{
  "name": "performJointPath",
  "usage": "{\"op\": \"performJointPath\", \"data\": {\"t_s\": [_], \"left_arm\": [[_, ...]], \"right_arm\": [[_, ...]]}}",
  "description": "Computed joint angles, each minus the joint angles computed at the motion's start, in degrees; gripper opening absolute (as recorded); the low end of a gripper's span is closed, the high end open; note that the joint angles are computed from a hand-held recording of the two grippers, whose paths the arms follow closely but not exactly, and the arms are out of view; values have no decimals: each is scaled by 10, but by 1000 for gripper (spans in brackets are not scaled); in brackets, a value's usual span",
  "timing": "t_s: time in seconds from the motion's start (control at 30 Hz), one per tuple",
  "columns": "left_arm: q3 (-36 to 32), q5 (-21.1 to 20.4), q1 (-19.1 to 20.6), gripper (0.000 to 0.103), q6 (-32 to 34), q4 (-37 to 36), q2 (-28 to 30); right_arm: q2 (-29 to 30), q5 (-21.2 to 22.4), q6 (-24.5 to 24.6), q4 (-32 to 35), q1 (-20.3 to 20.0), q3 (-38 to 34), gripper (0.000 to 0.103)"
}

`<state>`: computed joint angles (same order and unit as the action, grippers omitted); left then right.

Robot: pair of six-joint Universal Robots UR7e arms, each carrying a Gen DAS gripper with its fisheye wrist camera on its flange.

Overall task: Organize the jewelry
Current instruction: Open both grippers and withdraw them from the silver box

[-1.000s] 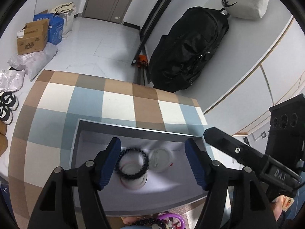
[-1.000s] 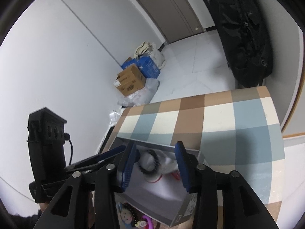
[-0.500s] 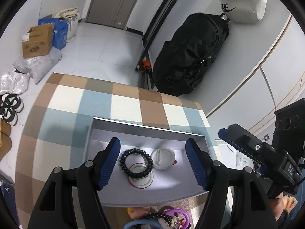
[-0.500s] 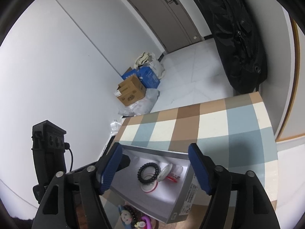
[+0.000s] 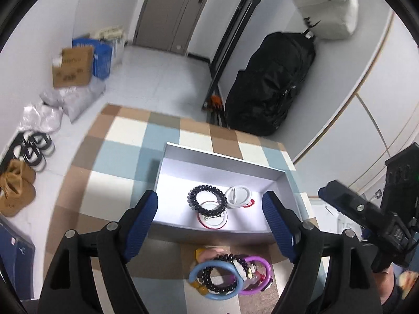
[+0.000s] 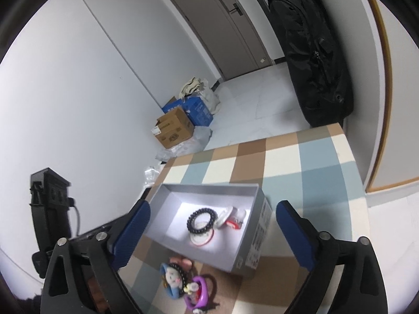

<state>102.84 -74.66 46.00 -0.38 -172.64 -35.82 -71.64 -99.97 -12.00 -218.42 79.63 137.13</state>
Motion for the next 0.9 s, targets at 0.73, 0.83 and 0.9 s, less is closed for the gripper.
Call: {"op": "performJointPath", "data": {"t_s": [0.73, 0.83, 0.9], "left_arm": [[88, 61, -23, 87, -9, -44, -23], [90, 59, -21, 87, -6, -36, -25], [90, 61, -20, 87, -1, -28, -25]], "right_arm": [[40, -81, 2, -108, 32, 67, 103], [46, -85, 5, -116, 34, 72, 103], [53, -89, 4, -128, 37, 75, 103]]}}
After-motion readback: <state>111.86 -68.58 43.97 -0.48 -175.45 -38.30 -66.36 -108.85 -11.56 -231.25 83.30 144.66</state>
